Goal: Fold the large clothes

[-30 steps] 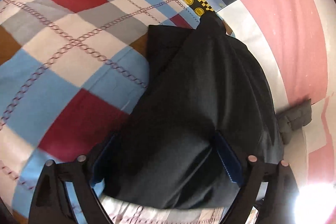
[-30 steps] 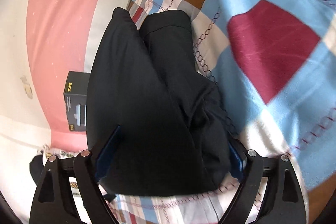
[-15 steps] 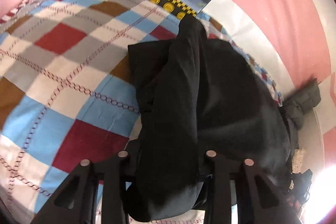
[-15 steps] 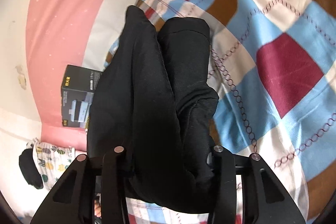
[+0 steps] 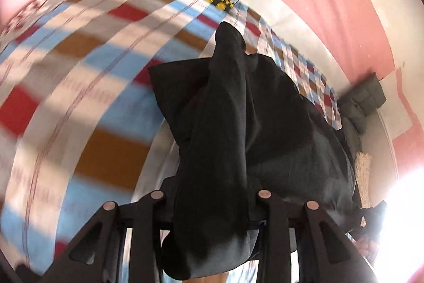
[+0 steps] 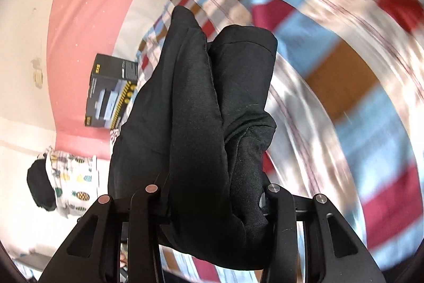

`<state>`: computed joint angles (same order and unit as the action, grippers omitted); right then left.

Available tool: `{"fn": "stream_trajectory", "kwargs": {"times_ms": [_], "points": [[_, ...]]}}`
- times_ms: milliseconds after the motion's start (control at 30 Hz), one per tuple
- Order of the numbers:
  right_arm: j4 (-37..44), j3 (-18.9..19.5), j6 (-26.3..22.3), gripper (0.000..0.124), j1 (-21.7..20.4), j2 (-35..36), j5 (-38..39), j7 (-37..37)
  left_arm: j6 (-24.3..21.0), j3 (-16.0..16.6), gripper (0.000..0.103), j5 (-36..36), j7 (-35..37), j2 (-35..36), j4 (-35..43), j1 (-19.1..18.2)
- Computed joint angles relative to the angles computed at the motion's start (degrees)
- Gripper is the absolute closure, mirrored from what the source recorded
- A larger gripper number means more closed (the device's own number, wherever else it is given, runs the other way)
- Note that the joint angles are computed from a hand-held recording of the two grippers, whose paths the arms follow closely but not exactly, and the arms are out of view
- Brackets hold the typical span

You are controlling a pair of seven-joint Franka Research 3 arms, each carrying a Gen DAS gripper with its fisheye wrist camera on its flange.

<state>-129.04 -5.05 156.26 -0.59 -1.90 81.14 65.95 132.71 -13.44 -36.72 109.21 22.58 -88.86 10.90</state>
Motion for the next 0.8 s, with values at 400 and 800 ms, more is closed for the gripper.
{"fn": "stream_trajectory", "kwargs": {"times_ms": [400, 800], "points": [[-14.33, -1.22, 2.39, 0.076, 4.39, -10.43, 5.73, -2.57, 1.41, 5.42, 0.066, -5.13, 9.13, -13.59, -19.77, -1.7], [-19.33, 0.45, 8.03, 0.058, 4.08, -16.31, -13.99, 11.98, 2.98, 7.38, 0.055, 0.64, 5.59, -16.21, -19.75, -2.17]]}}
